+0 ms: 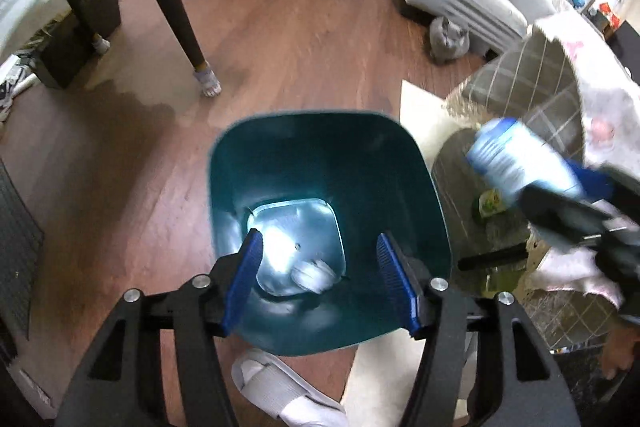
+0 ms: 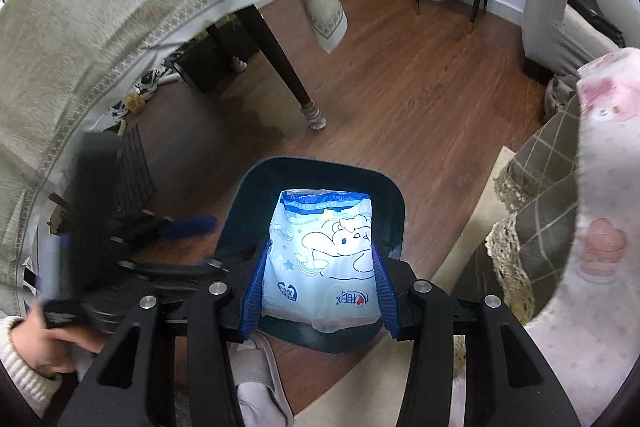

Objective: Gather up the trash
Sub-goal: 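Carry both items over the teal bin and open both grippers to drop them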

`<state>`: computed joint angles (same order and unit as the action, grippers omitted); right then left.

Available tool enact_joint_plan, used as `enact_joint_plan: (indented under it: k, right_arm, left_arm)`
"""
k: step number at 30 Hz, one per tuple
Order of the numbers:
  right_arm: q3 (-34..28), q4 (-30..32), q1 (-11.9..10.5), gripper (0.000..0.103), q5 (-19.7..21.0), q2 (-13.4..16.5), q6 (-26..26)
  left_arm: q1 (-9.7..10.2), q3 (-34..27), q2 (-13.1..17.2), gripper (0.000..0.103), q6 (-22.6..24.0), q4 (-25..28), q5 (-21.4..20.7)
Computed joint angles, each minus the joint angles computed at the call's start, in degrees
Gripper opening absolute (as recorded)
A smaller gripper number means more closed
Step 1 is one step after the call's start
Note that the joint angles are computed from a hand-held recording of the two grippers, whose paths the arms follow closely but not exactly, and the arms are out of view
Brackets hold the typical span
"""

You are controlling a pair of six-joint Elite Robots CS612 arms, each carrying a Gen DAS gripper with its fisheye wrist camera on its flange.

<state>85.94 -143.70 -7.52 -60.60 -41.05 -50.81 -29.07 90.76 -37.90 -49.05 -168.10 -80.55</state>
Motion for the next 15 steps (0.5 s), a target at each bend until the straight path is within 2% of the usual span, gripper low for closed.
enact_joint_plan:
  k: [7,11,15]
  right_arm:
    - [-1.1,0.35,1.66,0.048,-3.28,1.72,-0.14]
    - [-1.7,1.39,2.71,0.048,-5.29,2.72,-0.44]
    - [-1.89,2.12,3.56,0.048,-7.39,3.59,-1.15]
  left_arm:
    - [-0.49,3.75,-3.24,0.057,0.62,-5.76,5.26]
    - [-0.92,5.56,-4.82,0.048,1.46,-8.6,7.62]
    - [-1.18,6.62,-5.99,0.043,1.37,-11.22,9.6]
